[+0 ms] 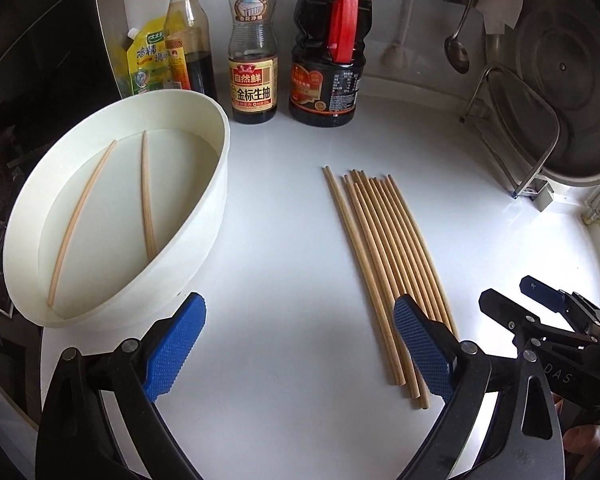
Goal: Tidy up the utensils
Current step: 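Close the right gripper on a chopstick while the left gripper grasps another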
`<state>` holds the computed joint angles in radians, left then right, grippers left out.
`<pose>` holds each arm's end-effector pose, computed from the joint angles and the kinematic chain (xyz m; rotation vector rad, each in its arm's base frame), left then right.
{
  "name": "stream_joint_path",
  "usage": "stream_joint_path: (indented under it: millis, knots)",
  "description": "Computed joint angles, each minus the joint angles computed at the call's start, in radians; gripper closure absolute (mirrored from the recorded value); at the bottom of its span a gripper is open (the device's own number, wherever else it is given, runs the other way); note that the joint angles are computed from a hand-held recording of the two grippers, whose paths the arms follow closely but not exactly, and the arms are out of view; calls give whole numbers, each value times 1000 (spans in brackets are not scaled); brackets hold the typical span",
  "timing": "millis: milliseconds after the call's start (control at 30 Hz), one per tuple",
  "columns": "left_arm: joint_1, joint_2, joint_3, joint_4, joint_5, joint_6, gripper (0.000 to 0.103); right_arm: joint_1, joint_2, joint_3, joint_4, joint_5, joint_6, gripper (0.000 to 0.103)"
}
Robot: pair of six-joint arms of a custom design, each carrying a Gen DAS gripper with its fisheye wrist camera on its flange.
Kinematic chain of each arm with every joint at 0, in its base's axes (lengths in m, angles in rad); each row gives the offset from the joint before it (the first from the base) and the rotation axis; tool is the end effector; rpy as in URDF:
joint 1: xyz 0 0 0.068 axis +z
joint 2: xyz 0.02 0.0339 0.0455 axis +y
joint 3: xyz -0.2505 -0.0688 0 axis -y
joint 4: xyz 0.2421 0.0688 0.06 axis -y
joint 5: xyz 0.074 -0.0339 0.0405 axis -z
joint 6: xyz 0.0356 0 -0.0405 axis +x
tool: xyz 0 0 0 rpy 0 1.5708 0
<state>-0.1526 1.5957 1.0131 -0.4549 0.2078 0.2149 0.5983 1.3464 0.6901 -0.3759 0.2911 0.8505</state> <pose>0.3119 -0.0554 0.1871 0.5462 2.5350 -0.2481 0.2108 0.1313 0.1647 0.4222 2.5116 0.1861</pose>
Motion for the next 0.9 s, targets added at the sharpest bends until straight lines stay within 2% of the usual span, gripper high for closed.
stream_joint_path:
  millis: [200, 400, 900]
  knots:
    - [-35, 40, -23, 22, -37, -39, 10, -6, 65, 2, 24, 61, -41, 26]
    - [-37, 77, -24, 25, -32, -69, 10, -53, 125, 0, 82, -34, -79, 26]
    - [-77, 123, -38, 82, -93, -107, 10, -41, 215, 44, 63, 1, -103, 26]
